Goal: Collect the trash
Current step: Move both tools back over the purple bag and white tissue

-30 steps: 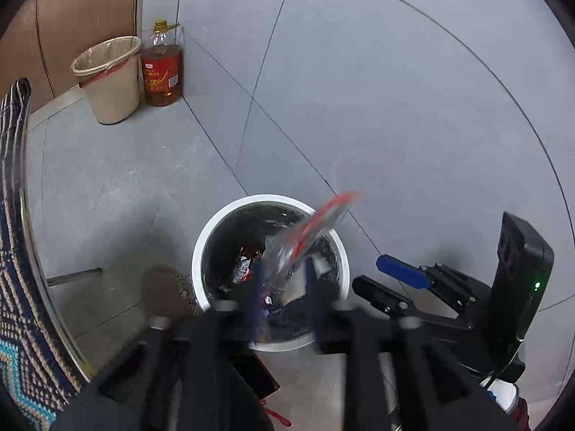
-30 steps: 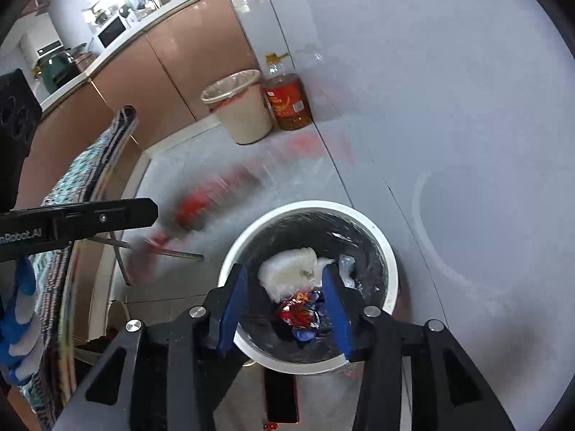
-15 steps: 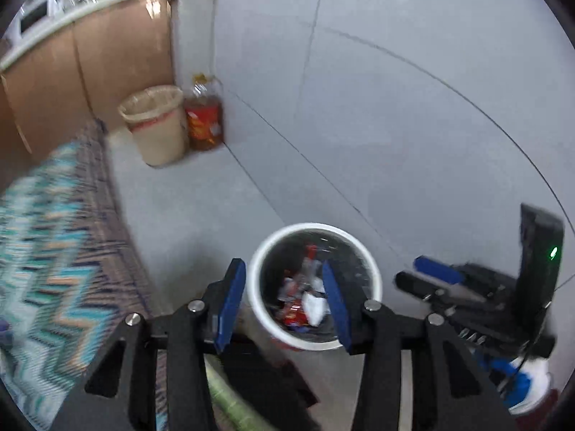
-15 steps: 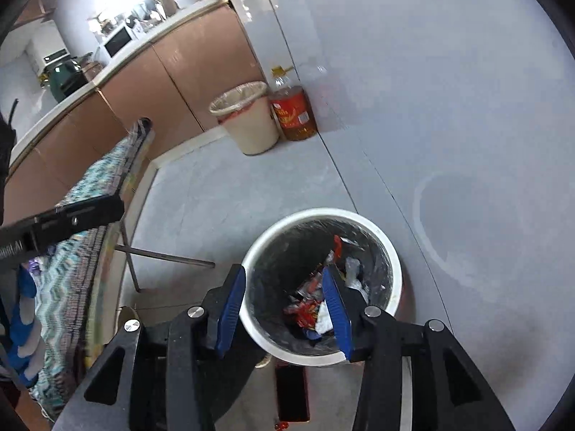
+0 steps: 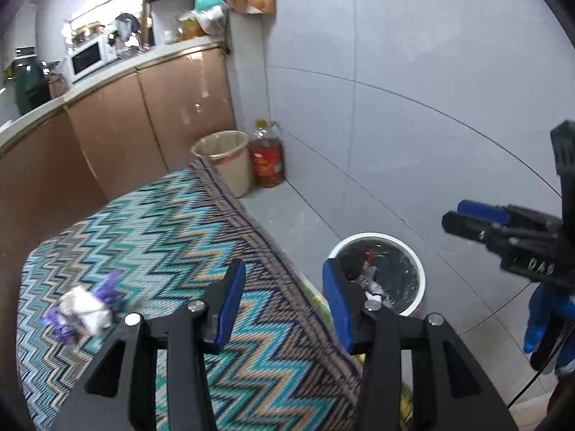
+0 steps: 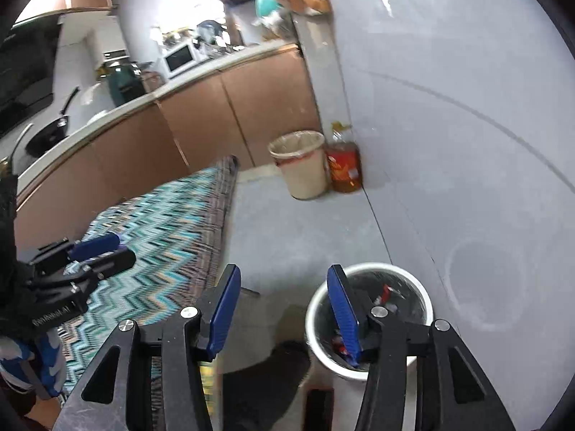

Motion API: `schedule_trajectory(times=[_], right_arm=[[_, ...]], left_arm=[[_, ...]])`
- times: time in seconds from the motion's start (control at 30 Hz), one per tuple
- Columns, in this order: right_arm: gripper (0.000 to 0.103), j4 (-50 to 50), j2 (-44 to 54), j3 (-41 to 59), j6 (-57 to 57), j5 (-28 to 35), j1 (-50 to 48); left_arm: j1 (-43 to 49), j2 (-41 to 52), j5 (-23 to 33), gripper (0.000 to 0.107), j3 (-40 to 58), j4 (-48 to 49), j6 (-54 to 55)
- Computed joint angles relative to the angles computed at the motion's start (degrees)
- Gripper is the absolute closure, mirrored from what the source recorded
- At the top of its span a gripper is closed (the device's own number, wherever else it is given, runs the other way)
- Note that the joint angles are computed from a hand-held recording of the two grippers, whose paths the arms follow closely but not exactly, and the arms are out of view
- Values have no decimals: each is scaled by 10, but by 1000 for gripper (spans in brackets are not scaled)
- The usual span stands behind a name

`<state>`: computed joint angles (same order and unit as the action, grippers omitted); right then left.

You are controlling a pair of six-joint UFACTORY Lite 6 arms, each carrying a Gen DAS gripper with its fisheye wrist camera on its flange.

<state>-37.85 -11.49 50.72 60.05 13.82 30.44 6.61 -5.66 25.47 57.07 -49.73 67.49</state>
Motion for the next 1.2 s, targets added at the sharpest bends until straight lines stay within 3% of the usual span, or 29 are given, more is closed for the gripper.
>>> schedule_trajectory(times=[0.33, 0.47, 0.7, 0.93, 1.2], right_arm=[[53, -103, 56, 107, 114, 84, 154], [52, -116, 107, 163, 130, 104, 204], [50, -94, 211, 275, 112, 123, 265], [50, -52, 296, 377, 65, 150, 306], [49, -7, 359, 449, 16, 159, 314]], left_arm=[[238, -98, 105, 61, -71, -81, 166], [363, -97, 168, 59, -71, -113, 237], [507, -74, 235, 57, -59, -137, 309], [590, -40, 278, 57, -45, -145, 341], [621, 4, 288, 57, -21, -142, 345]])
